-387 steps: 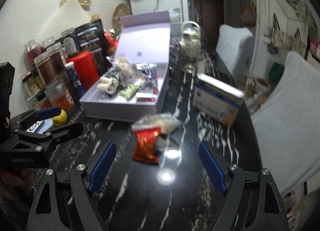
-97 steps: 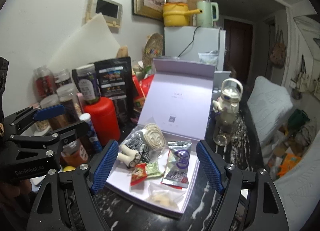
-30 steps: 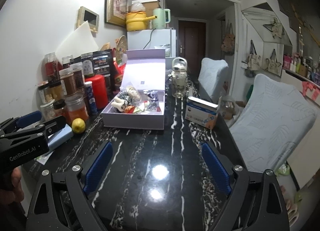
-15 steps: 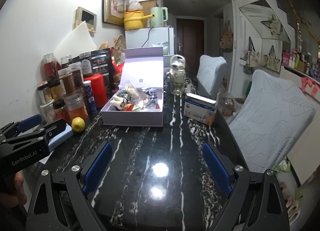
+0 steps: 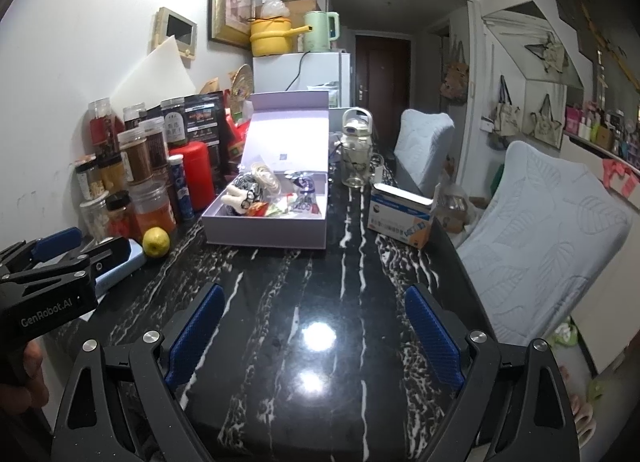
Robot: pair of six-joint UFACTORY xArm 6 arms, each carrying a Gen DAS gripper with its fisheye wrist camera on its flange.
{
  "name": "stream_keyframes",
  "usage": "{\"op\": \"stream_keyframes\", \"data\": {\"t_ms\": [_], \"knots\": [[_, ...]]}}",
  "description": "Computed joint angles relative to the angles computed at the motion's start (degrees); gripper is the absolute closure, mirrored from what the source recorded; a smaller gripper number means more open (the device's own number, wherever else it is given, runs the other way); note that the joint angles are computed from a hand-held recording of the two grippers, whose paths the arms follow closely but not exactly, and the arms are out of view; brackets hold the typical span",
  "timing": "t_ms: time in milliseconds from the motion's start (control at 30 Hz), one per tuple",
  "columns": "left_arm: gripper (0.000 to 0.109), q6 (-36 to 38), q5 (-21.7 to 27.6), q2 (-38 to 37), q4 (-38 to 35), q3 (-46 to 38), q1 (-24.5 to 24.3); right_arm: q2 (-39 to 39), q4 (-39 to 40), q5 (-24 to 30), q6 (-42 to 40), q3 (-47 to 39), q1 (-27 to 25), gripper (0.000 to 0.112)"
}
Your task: Organize soft objects
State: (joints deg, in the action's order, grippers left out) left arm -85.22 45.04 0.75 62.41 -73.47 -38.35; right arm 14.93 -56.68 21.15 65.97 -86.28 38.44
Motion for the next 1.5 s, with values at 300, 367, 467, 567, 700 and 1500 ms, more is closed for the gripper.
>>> {"op": "stream_keyframes", "data": {"t_ms": [300,367,467,567,700,1500], "knots": [[0.031,1.07,0.22,0.21,-0.77,-0.16,-0.30,-0.21,-0.32,-0.25,0.53,0.63,-0.10,0.019],[0.031,1.52,0.04,0.19,-1.03,-0.19,-0.26,-0.17,0.55,-0.41,-0.01,0.64,-0.11,0.019],[0.031,0.63,0.49,0.11,-0.08,-0.04,-0.40,-0.20,1.00,-0.82,-0.46,0.81,-0.14,0.019],[0.031,1.44,0.52,0.29,-1.11,-0.17,-0.19,-0.50,0.96,-1.92,-0.80,1.40,-0.22,0.019],[0.031,1.04,0.43,0.10,-1.07,0.18,-0.20,-1.04,-0.38,-1.36,0.28,1.83,-0.07,0.019],[0.031,3.77,-2.11,-0.26,-4.39,1.12,1.32,-0.33,0.97,-0.80,-1.52,-0.42,0.43,0.018]]}}
